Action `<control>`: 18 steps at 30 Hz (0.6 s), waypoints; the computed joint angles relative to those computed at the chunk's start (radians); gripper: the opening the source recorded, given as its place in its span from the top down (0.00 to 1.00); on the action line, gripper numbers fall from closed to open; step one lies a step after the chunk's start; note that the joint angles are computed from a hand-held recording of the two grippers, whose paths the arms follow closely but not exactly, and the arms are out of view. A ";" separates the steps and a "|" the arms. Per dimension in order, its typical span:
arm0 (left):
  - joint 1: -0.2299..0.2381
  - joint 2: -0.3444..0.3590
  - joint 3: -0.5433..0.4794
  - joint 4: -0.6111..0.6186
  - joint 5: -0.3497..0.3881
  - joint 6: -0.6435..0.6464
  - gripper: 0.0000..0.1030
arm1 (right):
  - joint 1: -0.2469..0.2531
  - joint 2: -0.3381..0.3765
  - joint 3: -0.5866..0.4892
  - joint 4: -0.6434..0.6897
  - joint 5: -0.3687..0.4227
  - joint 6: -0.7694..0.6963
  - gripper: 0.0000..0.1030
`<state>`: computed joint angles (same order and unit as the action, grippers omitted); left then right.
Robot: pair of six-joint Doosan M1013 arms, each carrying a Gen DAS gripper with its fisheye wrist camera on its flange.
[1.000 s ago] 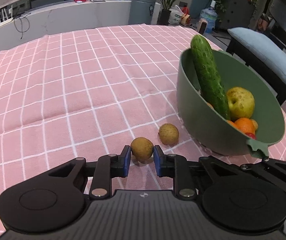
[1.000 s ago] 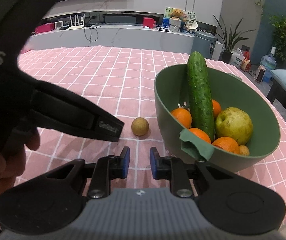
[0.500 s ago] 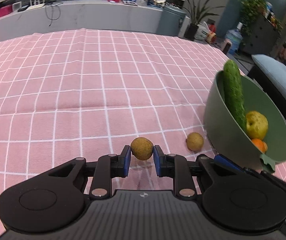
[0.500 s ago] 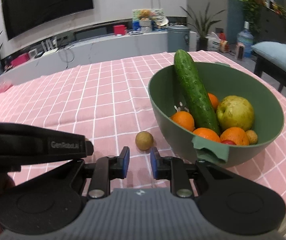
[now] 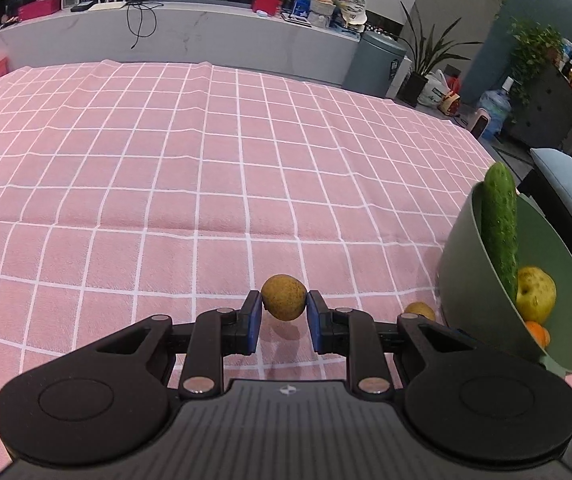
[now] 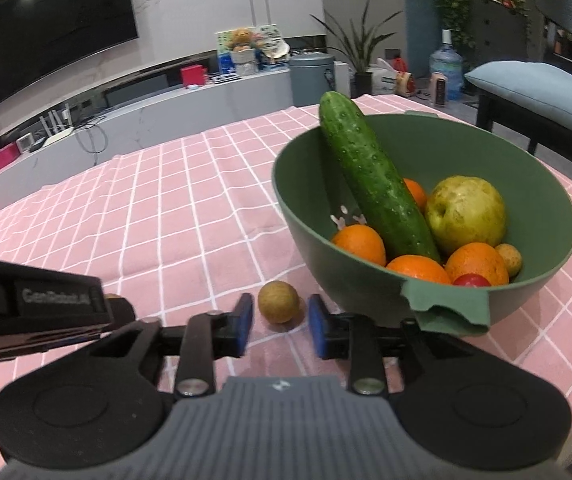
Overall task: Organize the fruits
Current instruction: 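Grasp a longan with the left gripper while the right gripper grasps another longan, then carry both longans over the colander and open both grippers inside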
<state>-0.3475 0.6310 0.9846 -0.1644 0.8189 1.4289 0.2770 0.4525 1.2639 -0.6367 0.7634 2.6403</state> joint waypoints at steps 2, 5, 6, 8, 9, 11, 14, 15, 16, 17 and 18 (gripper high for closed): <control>0.001 0.002 -0.003 -0.001 0.003 -0.001 0.74 | -0.002 0.006 -0.005 -0.001 -0.001 0.009 0.67; 0.002 0.005 -0.006 -0.003 0.006 0.001 0.74 | -0.006 0.018 -0.017 0.022 0.003 -0.002 0.68; 0.002 0.006 -0.008 -0.002 0.008 0.000 0.74 | -0.008 0.022 -0.021 0.032 0.006 -0.012 0.69; 0.003 0.008 -0.010 -0.005 0.013 0.001 0.74 | -0.010 0.026 -0.025 0.038 0.013 -0.016 0.77; 0.004 0.010 -0.012 -0.007 0.014 0.001 0.74 | -0.011 0.028 -0.028 0.041 0.016 -0.017 0.78; 0.003 0.011 -0.014 -0.010 0.015 0.007 0.74 | -0.013 0.029 -0.028 0.048 0.017 -0.021 0.80; 0.000 0.010 -0.012 -0.006 0.013 0.018 0.74 | -0.016 0.028 -0.027 0.062 0.011 -0.041 0.80; -0.001 0.009 -0.011 -0.002 0.012 0.019 0.74 | -0.017 0.026 -0.026 0.070 0.007 -0.047 0.80; -0.001 0.008 -0.010 0.002 0.013 0.018 0.74 | -0.017 0.024 -0.025 0.078 0.003 -0.055 0.80; -0.001 0.007 -0.010 0.001 0.014 0.018 0.74 | -0.019 0.019 -0.023 0.090 -0.006 -0.068 0.80; -0.001 0.004 -0.006 0.001 0.012 0.017 0.74 | -0.021 0.015 -0.020 0.100 -0.015 -0.079 0.80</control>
<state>-0.3480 0.6346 0.9782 -0.1635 0.8305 1.4462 0.2562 0.4672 1.2437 -0.5372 0.7484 2.5617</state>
